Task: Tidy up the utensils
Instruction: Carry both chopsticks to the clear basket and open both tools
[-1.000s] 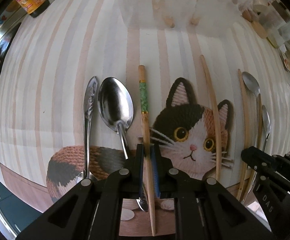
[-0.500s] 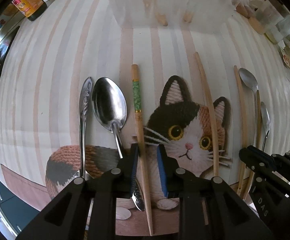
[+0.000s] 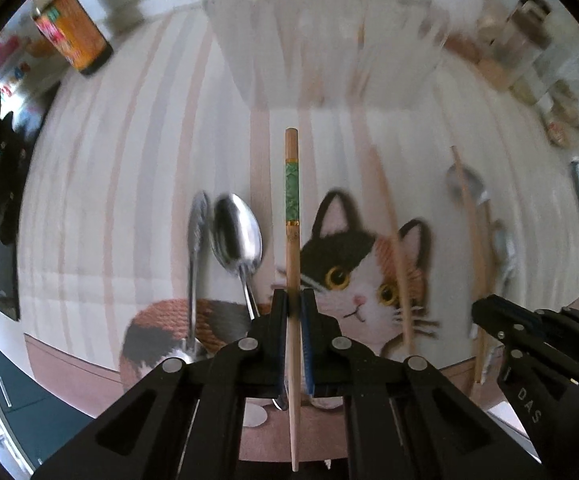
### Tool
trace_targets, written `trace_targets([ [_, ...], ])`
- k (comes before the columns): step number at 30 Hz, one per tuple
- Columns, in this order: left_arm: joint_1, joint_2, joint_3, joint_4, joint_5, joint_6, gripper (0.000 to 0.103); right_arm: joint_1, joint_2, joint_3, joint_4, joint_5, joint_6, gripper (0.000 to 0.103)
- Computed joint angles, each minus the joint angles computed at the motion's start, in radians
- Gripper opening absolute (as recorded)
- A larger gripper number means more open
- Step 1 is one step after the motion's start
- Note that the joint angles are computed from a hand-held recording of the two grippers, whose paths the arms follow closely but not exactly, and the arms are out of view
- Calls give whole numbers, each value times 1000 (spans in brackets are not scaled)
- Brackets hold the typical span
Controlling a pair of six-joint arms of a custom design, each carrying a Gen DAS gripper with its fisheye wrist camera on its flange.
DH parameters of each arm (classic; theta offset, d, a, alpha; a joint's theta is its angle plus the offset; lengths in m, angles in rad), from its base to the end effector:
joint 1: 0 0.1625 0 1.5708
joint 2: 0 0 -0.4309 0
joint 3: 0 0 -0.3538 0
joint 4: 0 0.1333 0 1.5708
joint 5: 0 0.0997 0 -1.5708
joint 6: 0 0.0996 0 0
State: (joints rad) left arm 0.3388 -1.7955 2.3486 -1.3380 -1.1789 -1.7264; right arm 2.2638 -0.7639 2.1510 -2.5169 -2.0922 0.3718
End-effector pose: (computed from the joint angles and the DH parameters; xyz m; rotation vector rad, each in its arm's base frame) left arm -0.1415 -0.2315 0.2611 -0.3797 2.2788 -0.3678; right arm 0.3385 -0.2767 -0.0079 0.5415 -2.4177 -0.1427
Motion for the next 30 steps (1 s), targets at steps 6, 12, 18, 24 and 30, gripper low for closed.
trace_targets([
  [6,-77,8,-143,163,72,-81,4,6,-88,-26,8,60,-39,7],
  [12,-96,7,-305,323,180,-127,4,23,-157,-114,44,116,-71,7],
  [18,-23,43,-461,373,336,-77,4,44,-154,-255,44,153,-118,7],
  [24,120,79,-554,267,433,88,4,37,-35,-456,52,160,-136,7],
  [30,333,131,-592,27,415,358,4,11,106,-654,111,140,-136,7],
])
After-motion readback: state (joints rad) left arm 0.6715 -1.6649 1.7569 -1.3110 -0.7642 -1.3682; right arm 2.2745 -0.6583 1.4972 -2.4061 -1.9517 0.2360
